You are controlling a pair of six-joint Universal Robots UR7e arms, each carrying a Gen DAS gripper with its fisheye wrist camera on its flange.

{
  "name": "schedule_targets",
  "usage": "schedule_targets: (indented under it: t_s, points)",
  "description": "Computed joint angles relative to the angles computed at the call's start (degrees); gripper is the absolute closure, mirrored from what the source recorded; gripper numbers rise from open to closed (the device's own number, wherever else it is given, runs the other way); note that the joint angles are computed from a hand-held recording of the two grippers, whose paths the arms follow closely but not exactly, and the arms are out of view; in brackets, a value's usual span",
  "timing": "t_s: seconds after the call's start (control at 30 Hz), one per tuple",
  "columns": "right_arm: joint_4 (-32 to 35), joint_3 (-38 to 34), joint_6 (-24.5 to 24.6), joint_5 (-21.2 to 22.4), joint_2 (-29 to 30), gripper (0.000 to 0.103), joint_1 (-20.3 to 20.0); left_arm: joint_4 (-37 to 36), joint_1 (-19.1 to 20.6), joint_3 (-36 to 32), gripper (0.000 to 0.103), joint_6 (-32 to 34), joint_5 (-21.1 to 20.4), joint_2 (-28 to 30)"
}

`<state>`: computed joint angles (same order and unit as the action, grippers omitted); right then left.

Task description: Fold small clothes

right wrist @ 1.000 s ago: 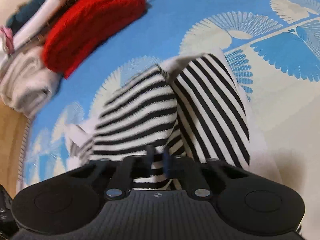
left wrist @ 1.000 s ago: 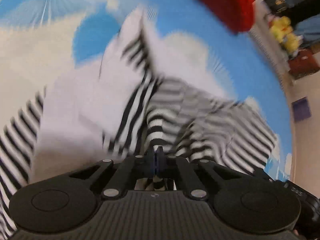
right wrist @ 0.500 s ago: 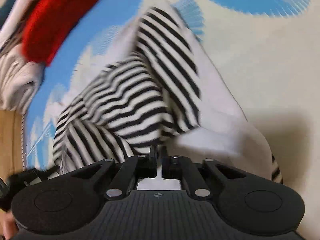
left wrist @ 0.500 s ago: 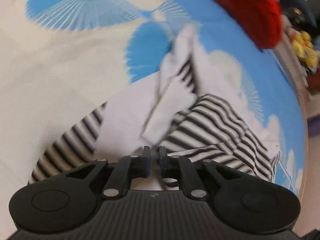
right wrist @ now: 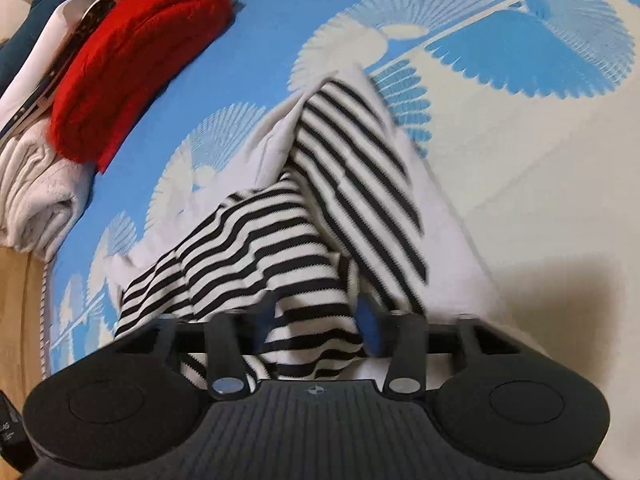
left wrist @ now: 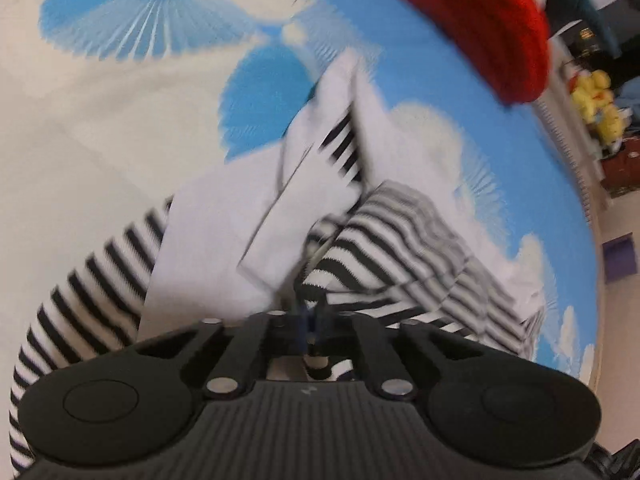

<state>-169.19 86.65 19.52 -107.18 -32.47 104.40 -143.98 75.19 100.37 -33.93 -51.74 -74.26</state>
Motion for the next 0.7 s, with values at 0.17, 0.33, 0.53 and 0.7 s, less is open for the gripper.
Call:
schedule_targets:
  t_s: [0.17, 0.33, 0.53, 0.7]
  points:
    - [-9.5, 2.5, -1.9, -0.8, -0.8, 0.1, 1.3, -6.2, -1.1, 1.1, 0.102, 4.0, 1.3, -1.1]
    - [3.6, 1.5, 8.6, -1.3, -1.0, 0.098, -0.9, 12.4, 1.1, -1.9, 0.083, -10.1, 3.0, -1.0]
    - [-3.8, -0.8, -2.8, -12.6, 1.1, 0.09, 3.6, 0.2, -3.7, 1.1, 0.082, 2.8, 9.6, -2.2]
    - [-11.0, -1.7, -14.5, -11.3, 2.8, 0.089, 5.0, -11.4, -6.0, 3.9, 0.082, 14.4, 10.8, -1.3]
